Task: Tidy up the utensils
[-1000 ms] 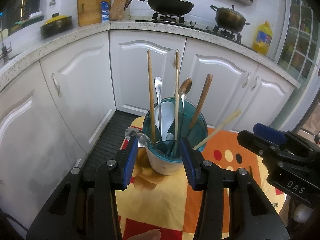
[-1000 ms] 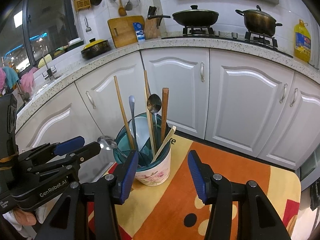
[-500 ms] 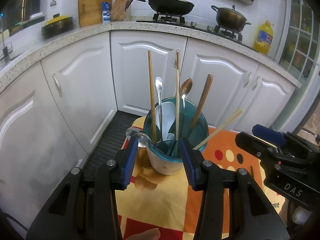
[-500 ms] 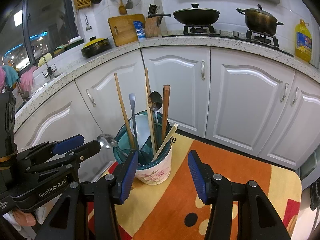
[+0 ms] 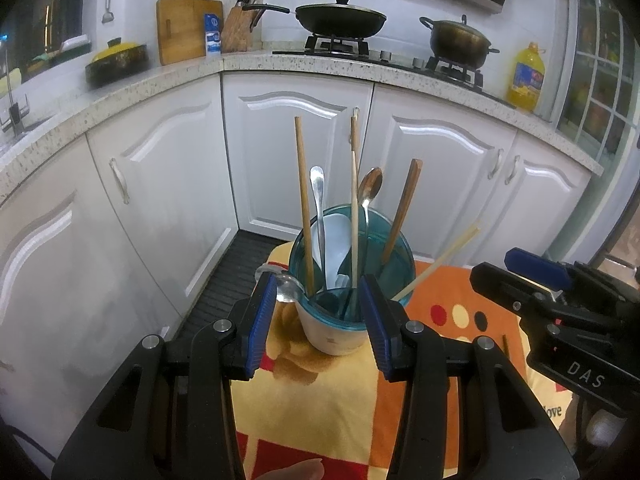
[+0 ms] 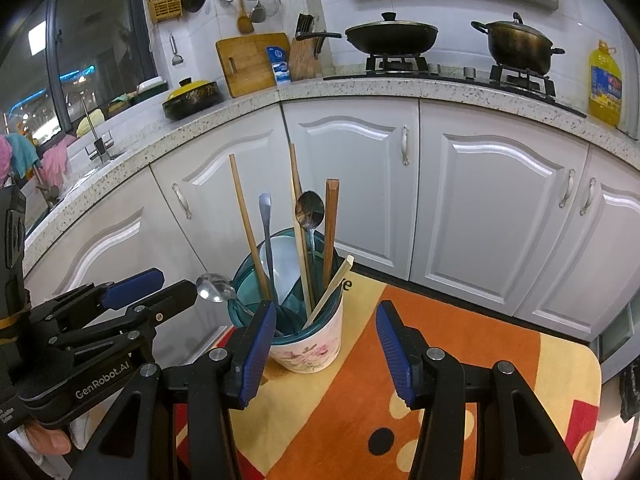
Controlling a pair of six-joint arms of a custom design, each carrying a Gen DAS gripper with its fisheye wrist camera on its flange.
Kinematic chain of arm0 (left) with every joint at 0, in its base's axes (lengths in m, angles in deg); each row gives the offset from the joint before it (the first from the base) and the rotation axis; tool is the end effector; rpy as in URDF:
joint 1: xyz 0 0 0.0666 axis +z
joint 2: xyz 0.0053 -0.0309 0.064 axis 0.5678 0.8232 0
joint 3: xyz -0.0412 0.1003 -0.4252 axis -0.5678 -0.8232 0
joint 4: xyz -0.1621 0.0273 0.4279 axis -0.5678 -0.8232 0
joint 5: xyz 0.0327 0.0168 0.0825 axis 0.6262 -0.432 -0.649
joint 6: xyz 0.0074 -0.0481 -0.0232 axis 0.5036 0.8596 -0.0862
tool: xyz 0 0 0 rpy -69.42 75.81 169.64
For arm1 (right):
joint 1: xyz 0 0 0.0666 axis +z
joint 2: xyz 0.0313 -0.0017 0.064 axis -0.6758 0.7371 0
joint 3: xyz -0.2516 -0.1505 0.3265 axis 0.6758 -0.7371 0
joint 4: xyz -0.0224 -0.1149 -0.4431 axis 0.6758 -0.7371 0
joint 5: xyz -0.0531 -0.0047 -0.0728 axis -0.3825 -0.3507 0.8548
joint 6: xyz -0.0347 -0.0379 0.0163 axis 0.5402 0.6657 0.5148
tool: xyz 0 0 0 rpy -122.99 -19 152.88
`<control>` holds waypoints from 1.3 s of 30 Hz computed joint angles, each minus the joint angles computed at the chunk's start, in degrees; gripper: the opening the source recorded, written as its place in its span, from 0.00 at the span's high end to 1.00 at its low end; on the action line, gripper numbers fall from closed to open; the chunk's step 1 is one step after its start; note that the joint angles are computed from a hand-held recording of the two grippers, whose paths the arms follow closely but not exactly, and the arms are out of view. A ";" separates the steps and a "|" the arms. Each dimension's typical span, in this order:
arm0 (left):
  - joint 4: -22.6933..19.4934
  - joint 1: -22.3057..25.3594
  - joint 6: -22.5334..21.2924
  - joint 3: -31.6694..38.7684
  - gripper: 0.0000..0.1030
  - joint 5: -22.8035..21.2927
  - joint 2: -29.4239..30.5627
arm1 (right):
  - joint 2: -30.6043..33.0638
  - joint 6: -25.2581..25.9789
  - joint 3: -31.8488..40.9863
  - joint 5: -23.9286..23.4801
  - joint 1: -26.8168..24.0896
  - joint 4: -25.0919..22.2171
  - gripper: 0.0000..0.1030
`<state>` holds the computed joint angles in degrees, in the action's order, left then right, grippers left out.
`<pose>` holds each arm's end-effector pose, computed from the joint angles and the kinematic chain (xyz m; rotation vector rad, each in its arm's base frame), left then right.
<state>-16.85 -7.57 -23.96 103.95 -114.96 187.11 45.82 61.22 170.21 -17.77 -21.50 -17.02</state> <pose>0.4852 -0.4149 0.6595 -0.1618 2.2836 -0.0423 0.5172 0.2052 0.6645 -0.4751 2.2645 0.4185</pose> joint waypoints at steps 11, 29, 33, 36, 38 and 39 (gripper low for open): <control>0.02 -0.26 -0.18 0.50 0.59 -1.17 0.04 | -0.24 -0.18 0.20 0.05 0.17 0.60 0.51; -0.12 -0.27 -0.17 0.62 0.59 -1.13 0.11 | 0.24 0.10 0.89 0.15 0.26 -0.22 0.50; -0.23 -0.32 -0.20 0.74 0.59 -1.32 0.16 | 0.25 0.10 0.79 0.22 0.29 -0.29 0.50; -0.30 -0.39 -0.18 0.73 0.59 -1.55 0.17 | 0.27 0.05 0.68 0.27 0.30 -0.28 0.50; -0.37 -0.40 -0.08 0.73 0.59 -1.52 0.19 | 0.28 0.12 0.65 0.20 0.27 -0.33 0.50; -0.46 -0.40 0.01 0.74 0.59 -1.47 0.21 | 0.27 0.15 0.60 0.22 0.31 -0.34 0.50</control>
<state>-17.30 -7.97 -23.95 104.70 -116.43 187.32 46.09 61.37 170.81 -17.54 -21.19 -17.36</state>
